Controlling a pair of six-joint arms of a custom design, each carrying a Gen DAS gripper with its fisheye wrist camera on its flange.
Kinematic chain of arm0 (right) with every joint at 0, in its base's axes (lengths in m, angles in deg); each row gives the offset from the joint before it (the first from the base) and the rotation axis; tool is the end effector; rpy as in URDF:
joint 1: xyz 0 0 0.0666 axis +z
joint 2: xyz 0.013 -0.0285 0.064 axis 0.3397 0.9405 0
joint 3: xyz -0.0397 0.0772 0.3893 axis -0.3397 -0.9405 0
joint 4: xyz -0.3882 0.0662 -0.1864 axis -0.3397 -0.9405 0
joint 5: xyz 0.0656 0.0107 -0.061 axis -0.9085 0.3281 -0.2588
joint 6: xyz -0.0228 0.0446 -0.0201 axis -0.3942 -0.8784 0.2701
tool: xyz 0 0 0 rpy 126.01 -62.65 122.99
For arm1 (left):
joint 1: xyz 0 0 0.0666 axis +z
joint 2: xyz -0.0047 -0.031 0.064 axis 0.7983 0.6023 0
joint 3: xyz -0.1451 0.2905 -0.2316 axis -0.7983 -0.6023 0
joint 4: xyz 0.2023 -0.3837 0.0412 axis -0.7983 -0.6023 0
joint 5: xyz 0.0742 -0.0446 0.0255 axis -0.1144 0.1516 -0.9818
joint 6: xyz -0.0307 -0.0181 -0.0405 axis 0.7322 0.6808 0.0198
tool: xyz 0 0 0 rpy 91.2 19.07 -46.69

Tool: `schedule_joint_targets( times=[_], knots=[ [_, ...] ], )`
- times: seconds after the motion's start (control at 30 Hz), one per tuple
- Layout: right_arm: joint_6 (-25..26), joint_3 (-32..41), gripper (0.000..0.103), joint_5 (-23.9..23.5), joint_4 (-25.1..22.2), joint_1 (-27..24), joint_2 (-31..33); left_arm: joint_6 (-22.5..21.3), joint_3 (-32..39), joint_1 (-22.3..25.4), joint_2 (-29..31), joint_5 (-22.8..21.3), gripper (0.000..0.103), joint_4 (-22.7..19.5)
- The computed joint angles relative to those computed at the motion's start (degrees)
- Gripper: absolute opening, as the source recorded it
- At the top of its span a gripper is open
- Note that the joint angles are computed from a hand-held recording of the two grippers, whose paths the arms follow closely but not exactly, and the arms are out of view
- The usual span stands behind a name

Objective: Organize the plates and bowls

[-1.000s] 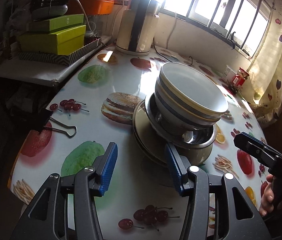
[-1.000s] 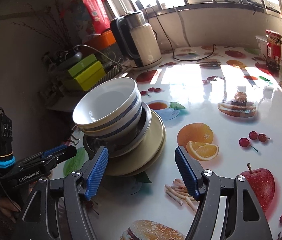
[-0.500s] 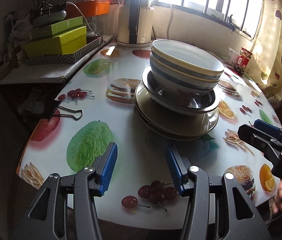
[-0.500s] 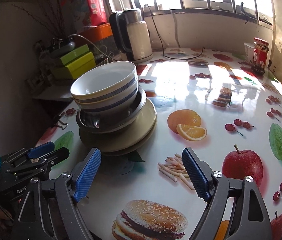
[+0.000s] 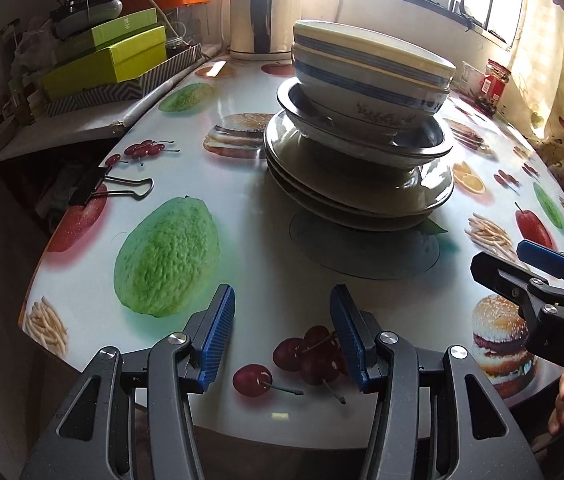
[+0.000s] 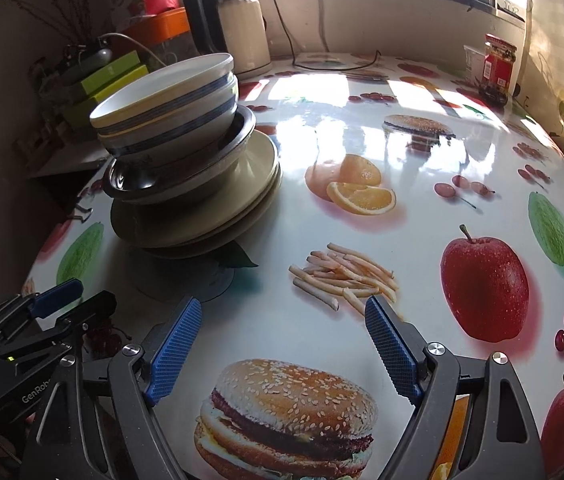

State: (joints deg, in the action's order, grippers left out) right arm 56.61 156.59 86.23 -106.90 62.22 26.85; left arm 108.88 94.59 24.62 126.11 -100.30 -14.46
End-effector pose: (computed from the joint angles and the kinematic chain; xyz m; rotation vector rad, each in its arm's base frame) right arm 0.4479 0.3973 0.2417 -0.2537 2.4553 0.2541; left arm 0.4167 -0.2140 0.2456 -0.0784 2.5044 -0.0283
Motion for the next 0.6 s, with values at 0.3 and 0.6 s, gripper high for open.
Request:
schedule_joint_targets(
  times=[0.3,0.6],
  knots=[
    [-0.70,1.27,0.087,1.74,-2.62,0.34,1.72,-0.61,0.55,-0.24,1.00,-0.35,0.054,0.28],
    [-0.77,1.71,0.089,3.91,-3.55,1.03,2.09,-0.34,1.25,-0.64,1.73,-0.97,0.059,-0.23]
  ],
)
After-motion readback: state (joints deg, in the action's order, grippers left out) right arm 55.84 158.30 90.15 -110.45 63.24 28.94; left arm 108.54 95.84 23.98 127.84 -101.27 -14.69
